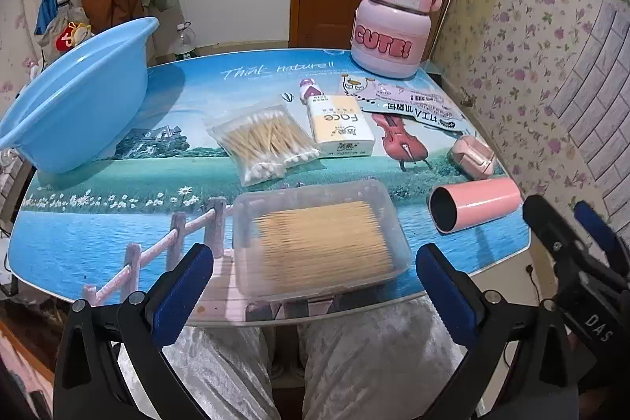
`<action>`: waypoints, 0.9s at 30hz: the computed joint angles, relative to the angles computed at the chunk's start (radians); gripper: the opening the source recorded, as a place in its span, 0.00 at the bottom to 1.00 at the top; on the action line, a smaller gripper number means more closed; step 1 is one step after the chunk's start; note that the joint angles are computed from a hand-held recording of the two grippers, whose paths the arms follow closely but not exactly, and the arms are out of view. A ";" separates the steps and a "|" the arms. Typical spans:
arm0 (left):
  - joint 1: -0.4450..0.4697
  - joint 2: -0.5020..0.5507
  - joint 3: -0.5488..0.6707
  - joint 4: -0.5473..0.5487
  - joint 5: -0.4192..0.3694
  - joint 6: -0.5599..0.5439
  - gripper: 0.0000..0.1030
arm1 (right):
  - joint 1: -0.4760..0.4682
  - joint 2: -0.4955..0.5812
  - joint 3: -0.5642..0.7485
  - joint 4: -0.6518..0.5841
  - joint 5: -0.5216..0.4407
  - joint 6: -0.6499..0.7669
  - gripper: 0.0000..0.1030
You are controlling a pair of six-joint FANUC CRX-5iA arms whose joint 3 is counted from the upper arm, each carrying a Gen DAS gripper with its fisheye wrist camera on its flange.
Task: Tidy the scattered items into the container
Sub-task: 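Grasp the clear toothpick box with the left tool while the right tool grasps the pink cylinder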
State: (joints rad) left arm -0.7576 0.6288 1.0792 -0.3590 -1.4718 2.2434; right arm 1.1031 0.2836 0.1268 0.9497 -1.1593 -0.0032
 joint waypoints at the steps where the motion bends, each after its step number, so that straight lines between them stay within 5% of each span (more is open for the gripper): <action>1: -0.002 0.015 0.024 -0.004 -0.019 -0.002 1.00 | -0.003 -0.002 -0.005 0.004 0.009 0.004 1.00; 13: -0.018 0.103 0.150 -0.048 -0.098 0.004 1.00 | -0.026 -0.017 -0.023 -0.030 0.079 0.050 1.00; 27: 0.012 0.046 0.031 -0.019 -0.024 0.061 0.99 | -0.030 0.018 -0.008 -0.014 0.113 0.064 1.00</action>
